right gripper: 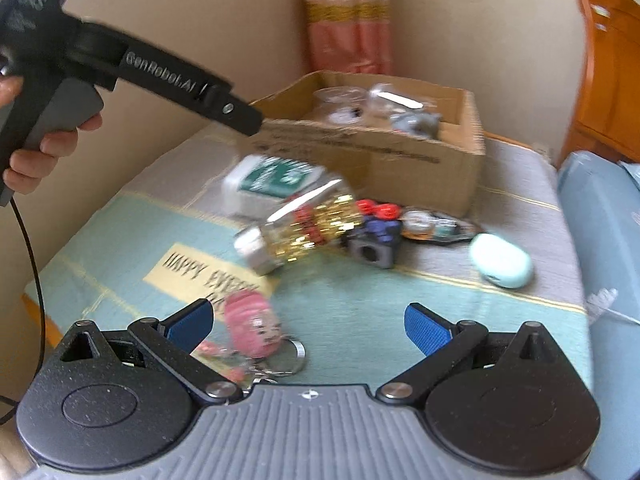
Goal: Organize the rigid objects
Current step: 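Move the right tool toward the pink keychain on the blanket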
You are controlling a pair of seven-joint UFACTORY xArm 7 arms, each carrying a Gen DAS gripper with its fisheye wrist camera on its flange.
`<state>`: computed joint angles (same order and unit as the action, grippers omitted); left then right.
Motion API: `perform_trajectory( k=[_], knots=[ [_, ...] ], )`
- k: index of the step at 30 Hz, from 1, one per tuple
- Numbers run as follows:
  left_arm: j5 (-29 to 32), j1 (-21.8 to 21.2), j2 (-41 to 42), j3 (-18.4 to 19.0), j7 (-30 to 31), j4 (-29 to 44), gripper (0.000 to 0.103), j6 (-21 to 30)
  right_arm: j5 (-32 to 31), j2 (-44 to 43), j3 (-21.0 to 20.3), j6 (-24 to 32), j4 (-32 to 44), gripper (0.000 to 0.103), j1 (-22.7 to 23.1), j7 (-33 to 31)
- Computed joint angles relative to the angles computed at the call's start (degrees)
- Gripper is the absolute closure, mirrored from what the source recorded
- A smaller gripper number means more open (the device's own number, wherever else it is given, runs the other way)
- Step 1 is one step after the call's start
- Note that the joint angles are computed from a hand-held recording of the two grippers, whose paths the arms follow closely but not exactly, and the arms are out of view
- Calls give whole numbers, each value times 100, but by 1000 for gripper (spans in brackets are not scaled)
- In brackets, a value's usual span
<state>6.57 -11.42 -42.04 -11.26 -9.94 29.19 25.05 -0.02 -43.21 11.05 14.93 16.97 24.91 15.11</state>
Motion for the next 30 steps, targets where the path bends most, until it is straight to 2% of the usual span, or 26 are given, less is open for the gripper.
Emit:
perform_trajectory(
  k=[4,10,16,24,30],
  knots=[
    [7,55,-358,-42,-169,-307,5,91,-40,643,132,-219,226,0,8,27],
    [-41,80,-613,-17,-390,-611,5,260,-536,1268,792,-420,493,0,-650,620],
    [-50,56,-654,-48,-545,-774,5,214,-893,1022,747,-340,275,0,-844,871],
    [-106,-99,-630,-12,-642,-881,5,237,-901,279,350,-340,-334,0,-819,758],
    [-154,-140,-681,46,-664,-938,5,262,-829,-26,351,-257,-516,0,-927,759]
  ],
)
